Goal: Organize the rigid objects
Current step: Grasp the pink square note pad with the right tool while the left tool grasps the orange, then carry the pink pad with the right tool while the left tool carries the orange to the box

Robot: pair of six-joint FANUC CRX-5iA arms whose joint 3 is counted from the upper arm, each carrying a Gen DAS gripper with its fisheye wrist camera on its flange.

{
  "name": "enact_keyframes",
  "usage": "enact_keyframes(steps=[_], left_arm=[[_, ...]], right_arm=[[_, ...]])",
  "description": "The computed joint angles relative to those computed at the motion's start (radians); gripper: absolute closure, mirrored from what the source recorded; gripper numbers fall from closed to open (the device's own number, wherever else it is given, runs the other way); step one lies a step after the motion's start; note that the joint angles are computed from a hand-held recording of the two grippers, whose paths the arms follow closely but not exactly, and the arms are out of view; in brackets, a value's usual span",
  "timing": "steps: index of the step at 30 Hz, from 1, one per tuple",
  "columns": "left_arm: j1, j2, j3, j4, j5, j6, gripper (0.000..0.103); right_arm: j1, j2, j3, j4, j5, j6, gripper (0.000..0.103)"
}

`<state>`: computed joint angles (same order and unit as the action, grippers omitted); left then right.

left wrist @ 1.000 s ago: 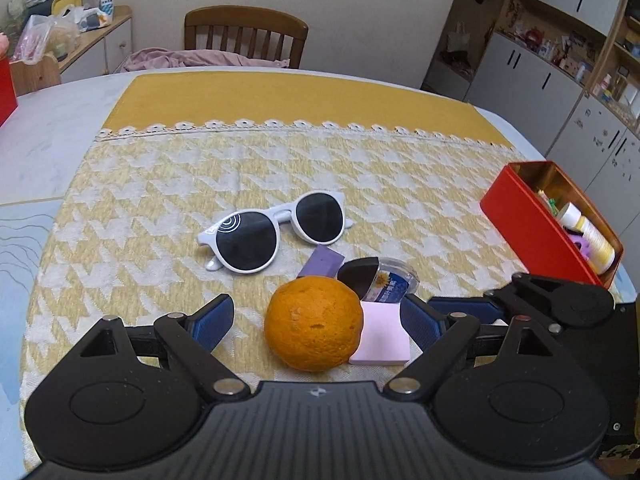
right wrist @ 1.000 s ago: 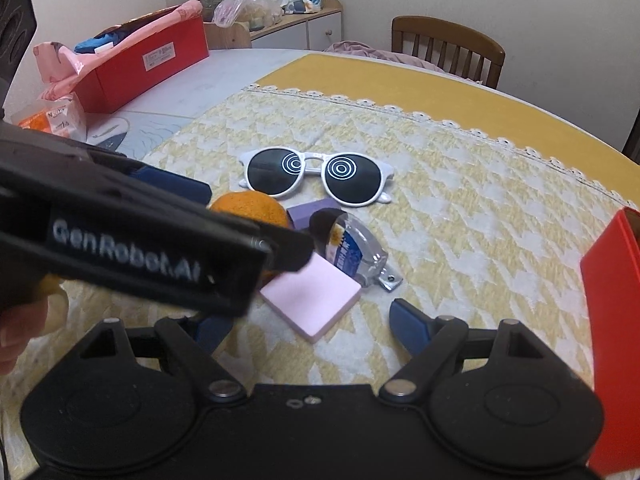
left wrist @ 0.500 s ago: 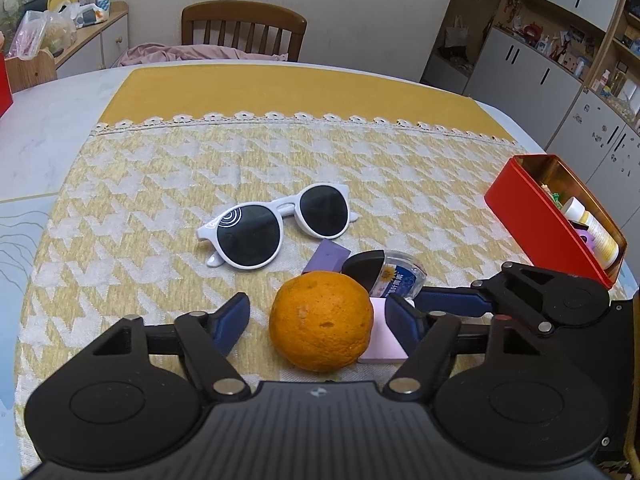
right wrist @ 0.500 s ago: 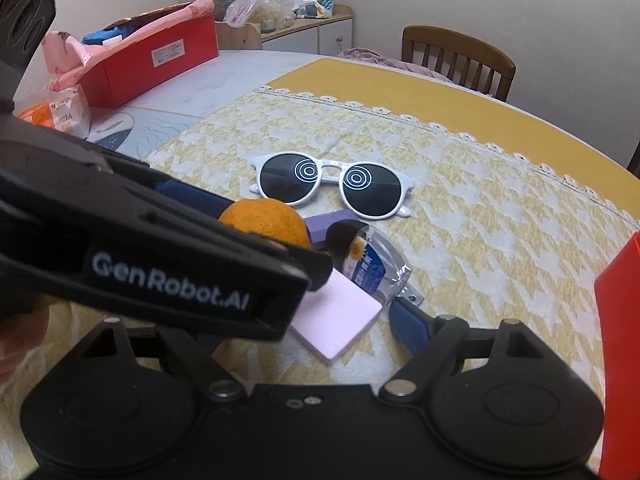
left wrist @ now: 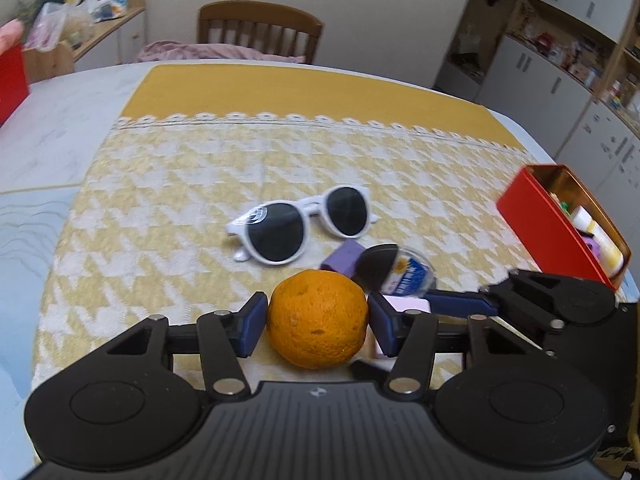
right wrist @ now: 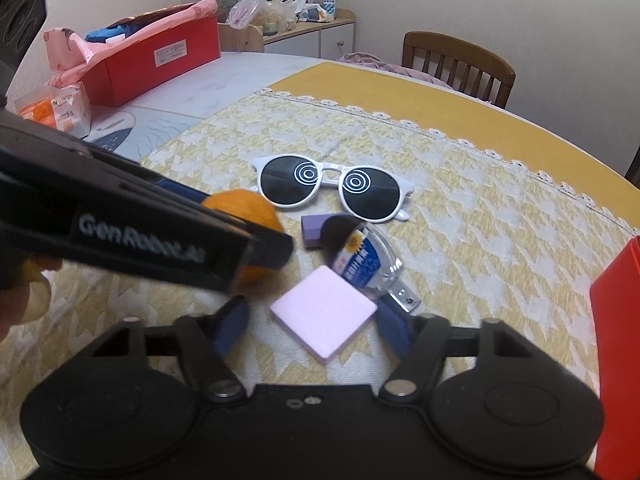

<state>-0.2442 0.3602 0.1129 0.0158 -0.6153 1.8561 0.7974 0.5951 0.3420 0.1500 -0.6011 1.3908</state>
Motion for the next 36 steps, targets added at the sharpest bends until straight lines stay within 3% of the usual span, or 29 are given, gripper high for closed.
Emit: enact_keyframes(steps=[2,16,36], left_arm=[[0.006,-0.005,-0.001,-0.010,-0.008,0.026,0.049],[-0.011,-0.046,0.002,-0.121,-0.079,0.161,0.049],[-0.094,-0.044,0.064,-0.125,-0.116,0.177,0.051]], right_arm=[[0.001,-0.002,-0.005,0.013,0.004,-0.013,0.047],[0.005,-0.069,-0.087,0.042,0.011,-0.045,0.047],[-0.069,-0.285,-0.247,0.017,0.041,-0.062,0.047]])
